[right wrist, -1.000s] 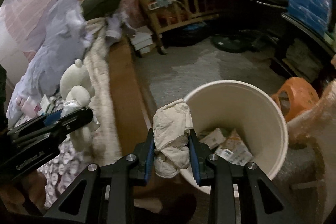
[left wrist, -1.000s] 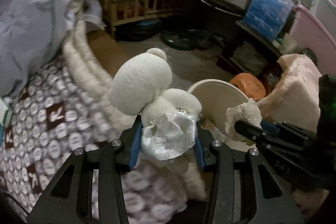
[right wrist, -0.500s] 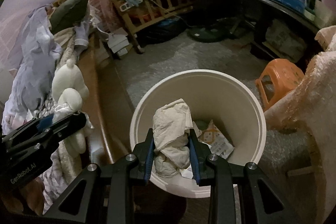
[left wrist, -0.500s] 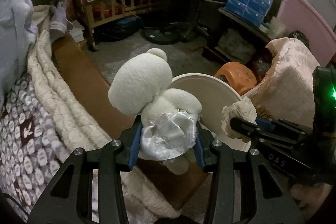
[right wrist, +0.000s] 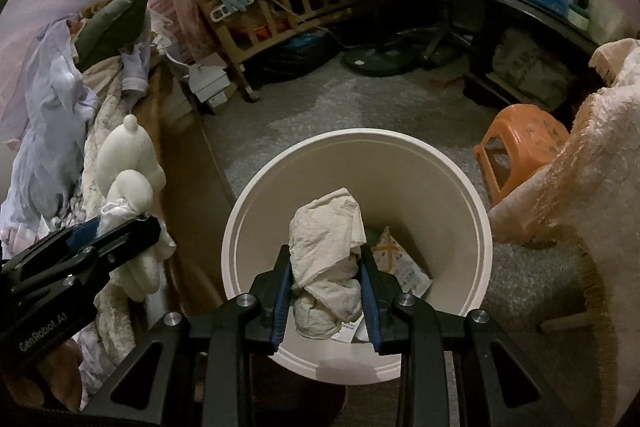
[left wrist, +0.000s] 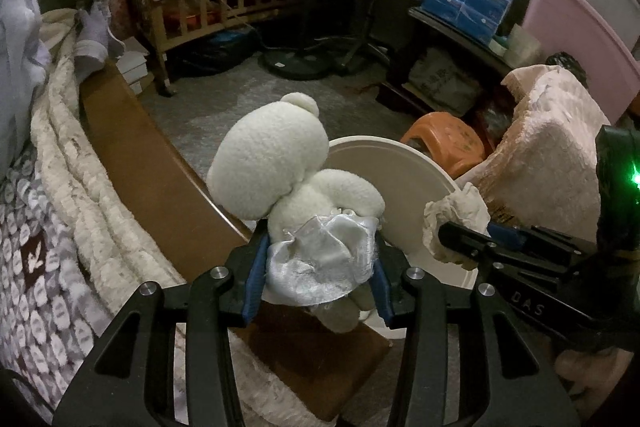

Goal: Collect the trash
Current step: 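Carry the plush toy and cloth over the bucket and open both tools, then move both tools back toward the bed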

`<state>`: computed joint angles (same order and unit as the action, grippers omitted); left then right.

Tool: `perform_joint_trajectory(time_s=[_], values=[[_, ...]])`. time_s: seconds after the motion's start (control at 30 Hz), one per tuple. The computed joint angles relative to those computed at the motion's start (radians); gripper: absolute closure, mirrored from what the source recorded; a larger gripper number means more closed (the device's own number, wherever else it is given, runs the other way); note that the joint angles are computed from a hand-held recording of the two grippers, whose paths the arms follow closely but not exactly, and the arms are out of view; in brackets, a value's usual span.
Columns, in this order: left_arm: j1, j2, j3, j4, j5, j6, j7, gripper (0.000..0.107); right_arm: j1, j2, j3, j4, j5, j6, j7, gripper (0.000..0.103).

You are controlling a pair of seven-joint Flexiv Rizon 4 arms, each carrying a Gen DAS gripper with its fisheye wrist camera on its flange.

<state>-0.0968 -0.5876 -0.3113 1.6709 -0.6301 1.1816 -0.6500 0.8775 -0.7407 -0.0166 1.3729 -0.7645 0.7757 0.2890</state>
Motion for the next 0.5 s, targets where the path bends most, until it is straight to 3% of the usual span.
perform_joint_trajectory(time_s=[0.13,0.2,0.5], values=[[0.002,-0.003,-0.008,-0.006,-0.004,-0.011,0.009,0.059,-0.001,-0.002,0.001,-0.005,0.006,-0.016,-0.003,0.074],[0.010,-0.004,-0.020,-0.007,-0.019,-0.019,0.021,0.056,0.000,-0.002,0.000,-0.012,0.011,-0.033,0.000,0.061],[0.017,0.000,-0.025,0.001,-0.068,-0.024,0.057,0.042,-0.004,0.006,0.007,0.000,0.005,-0.046,0.039,0.057]])
